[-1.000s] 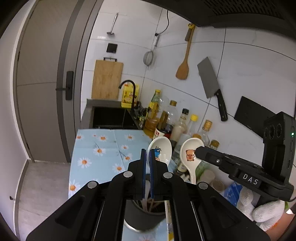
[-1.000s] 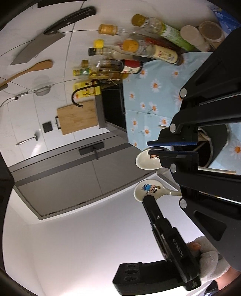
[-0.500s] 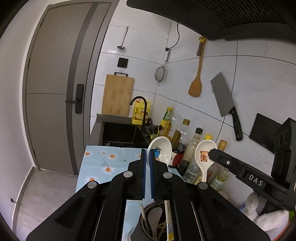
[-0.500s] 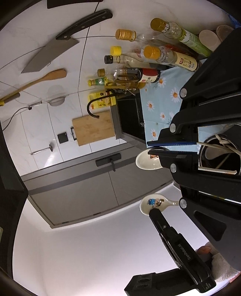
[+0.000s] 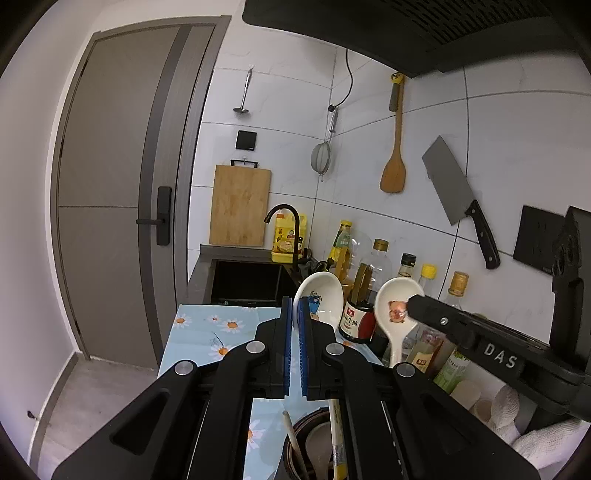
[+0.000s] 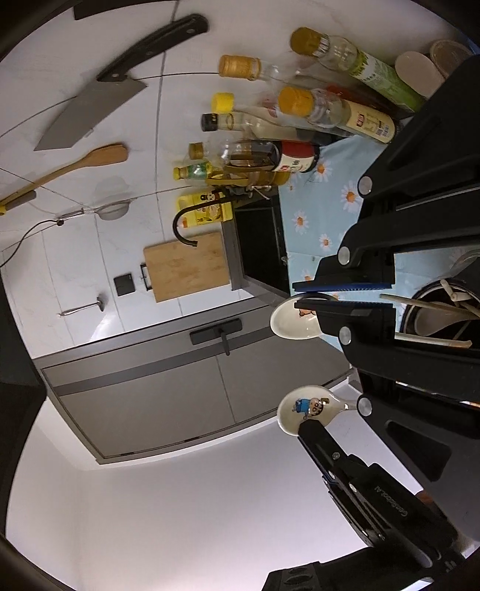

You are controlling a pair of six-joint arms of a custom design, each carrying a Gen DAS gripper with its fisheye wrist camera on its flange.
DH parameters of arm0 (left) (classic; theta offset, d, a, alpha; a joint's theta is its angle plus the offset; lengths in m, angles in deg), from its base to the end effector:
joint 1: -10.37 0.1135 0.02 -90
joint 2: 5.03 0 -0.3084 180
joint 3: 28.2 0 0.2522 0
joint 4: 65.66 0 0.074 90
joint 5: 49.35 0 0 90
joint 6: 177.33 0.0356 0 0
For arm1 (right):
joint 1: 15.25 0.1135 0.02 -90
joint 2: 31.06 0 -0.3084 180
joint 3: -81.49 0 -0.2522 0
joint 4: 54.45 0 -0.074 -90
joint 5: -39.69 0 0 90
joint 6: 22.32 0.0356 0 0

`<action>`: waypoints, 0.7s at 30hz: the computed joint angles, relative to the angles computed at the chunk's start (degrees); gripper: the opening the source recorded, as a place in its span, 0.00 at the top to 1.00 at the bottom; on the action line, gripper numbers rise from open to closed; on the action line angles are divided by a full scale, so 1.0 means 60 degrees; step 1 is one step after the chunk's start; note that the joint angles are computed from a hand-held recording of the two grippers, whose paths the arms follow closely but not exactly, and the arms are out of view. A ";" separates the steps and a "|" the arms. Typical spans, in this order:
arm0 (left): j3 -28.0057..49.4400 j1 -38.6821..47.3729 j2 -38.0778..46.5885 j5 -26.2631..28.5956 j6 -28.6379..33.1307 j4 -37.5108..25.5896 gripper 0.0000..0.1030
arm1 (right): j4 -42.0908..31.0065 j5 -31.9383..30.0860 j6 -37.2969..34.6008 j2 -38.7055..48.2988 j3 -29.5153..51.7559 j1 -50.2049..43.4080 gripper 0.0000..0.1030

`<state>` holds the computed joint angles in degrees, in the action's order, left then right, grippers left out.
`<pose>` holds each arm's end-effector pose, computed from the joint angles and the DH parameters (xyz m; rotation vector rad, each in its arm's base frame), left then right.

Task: Organize utensils
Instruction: 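Lower the spoons into the holder and open both tools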

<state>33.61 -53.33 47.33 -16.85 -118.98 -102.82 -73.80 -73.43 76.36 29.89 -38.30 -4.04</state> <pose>0.0991 -0.1327 0.3558 -0.0738 1.8239 -0.1341 0.2157 0.0570 0.3432 -0.3171 1.9149 0.6191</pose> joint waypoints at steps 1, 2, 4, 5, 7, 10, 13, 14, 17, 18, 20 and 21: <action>-0.0072 -0.0047 0.0032 -0.0045 0.0032 0.0061 0.98 | 0.0076 0.0143 -0.0039 -0.0001 -0.0115 0.0114 0.95; -0.0124 -0.0056 0.0068 -0.0025 0.0042 0.0100 0.98 | 0.0123 0.0236 -0.0077 -0.0007 -0.0187 0.0196 0.95; -0.0150 -0.0029 0.0177 0.0153 -0.0084 -0.0043 0.98 | 0.0182 0.0331 -0.0094 -0.0028 -0.0314 0.0314 0.95; -0.0183 -0.0053 0.0195 0.0190 -0.0220 -0.0107 0.98 | 0.0187 0.0388 -0.0103 -0.0034 -0.0349 0.0372 0.95; -0.0210 -0.0080 0.0199 0.0228 -0.0402 -0.0223 0.97 | 0.0192 0.0465 -0.0100 -0.0046 -0.0413 0.0440 0.95; -0.0224 0.0076 0.0088 0.0771 -0.0654 -0.0351 0.94 | 0.0171 0.0263 -0.0018 -0.0078 -0.0478 0.0410 0.87; -0.0262 0.0037 -0.0088 0.1066 -0.0979 -0.0496 0.77 | 0.0226 -0.0436 0.0233 -0.0193 -0.0560 0.0099 0.79; -0.0247 -0.0007 -0.0110 0.1042 -0.1079 -0.0572 0.77 | 0.0165 -0.0520 0.0250 -0.0217 -0.0540 0.0039 0.79; -0.0166 -0.0186 -0.0145 0.0924 -0.1253 -0.0788 0.77 | -0.0088 -0.0778 0.0345 -0.0317 -0.0473 -0.0152 0.79; -0.0141 -0.0229 -0.0147 0.0870 -0.1283 -0.0841 0.77 | -0.0161 -0.0874 0.0361 -0.0349 -0.0451 -0.0219 0.79; -0.0104 -0.0274 -0.0156 0.0812 -0.1321 -0.0879 0.77 | -0.0258 -0.1003 0.0396 -0.0471 -0.0439 -0.0362 0.79; -0.0056 -0.0409 -0.0168 0.0682 -0.1415 -0.1006 0.77 | -0.0327 -0.1067 0.0408 -0.0527 -0.0415 -0.0415 0.79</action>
